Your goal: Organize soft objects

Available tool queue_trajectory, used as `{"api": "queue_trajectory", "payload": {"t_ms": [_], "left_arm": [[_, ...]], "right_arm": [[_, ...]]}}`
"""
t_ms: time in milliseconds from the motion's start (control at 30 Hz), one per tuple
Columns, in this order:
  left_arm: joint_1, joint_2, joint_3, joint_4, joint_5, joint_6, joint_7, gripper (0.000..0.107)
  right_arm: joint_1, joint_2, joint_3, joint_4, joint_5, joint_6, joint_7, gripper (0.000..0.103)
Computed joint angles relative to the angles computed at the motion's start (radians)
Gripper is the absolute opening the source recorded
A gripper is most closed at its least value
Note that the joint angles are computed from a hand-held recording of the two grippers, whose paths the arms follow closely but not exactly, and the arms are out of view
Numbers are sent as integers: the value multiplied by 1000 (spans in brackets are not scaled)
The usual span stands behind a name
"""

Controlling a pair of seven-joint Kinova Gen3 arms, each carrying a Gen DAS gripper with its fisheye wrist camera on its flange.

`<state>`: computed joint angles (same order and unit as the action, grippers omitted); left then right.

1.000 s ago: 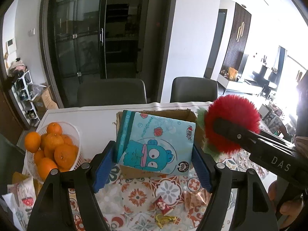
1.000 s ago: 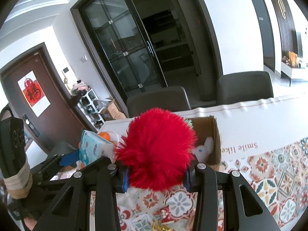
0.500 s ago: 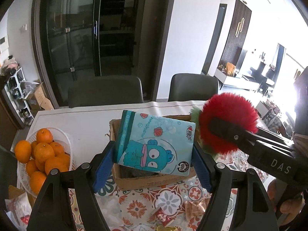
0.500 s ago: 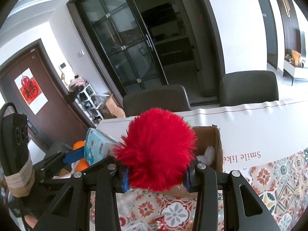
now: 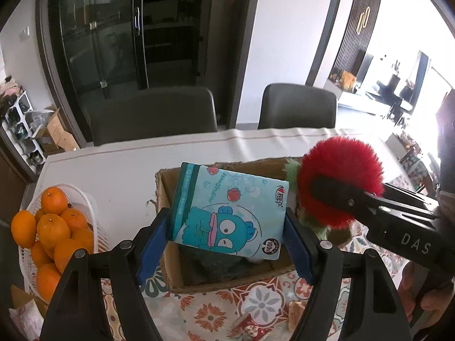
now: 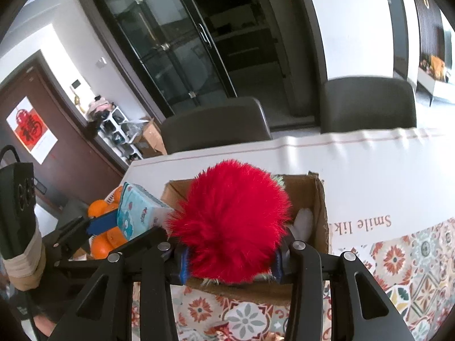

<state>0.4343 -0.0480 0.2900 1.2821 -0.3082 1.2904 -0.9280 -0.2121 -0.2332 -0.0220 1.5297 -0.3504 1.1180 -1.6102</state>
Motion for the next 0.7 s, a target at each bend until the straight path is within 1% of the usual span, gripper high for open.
{"api": "queue_trajectory", "payload": {"t_ms": [67, 167, 200, 233, 267, 300, 333, 467, 700], "left_arm": [[-5, 13, -9, 0, 14, 6, -12, 76], [-7, 25, -19, 9, 27, 5, -10, 77], [-7, 29, -22, 7, 27, 6, -11, 81], [-8, 34, -25, 5, 26, 9, -12, 87], [-5, 36, -26, 4, 19, 16, -2, 89], [-5, 37, -29, 5, 16, 13, 1, 89], [-2, 35, -29, 9, 10, 15, 4, 89], [14, 27, -17, 18, -33, 36, 34, 89], [33, -2, 13, 31, -96, 77, 81, 90]], "right_arm": [[1, 18, 10, 5, -15, 3, 2, 45], [6, 43, 5, 8, -16, 5, -5, 46], [7, 52, 8, 7, -22, 11, -3, 48], [9, 63, 9, 4, -29, 21, -6, 57], [12, 72, 8, 0, -33, 30, -12, 63], [15, 77, 5, -1, -34, 33, -19, 71], [18, 74, -5, 3, -21, 25, -32, 74], [17, 66, -30, 5, 24, 23, -74, 75], [10, 13, -71, 14, 131, 20, -170, 75]]}}
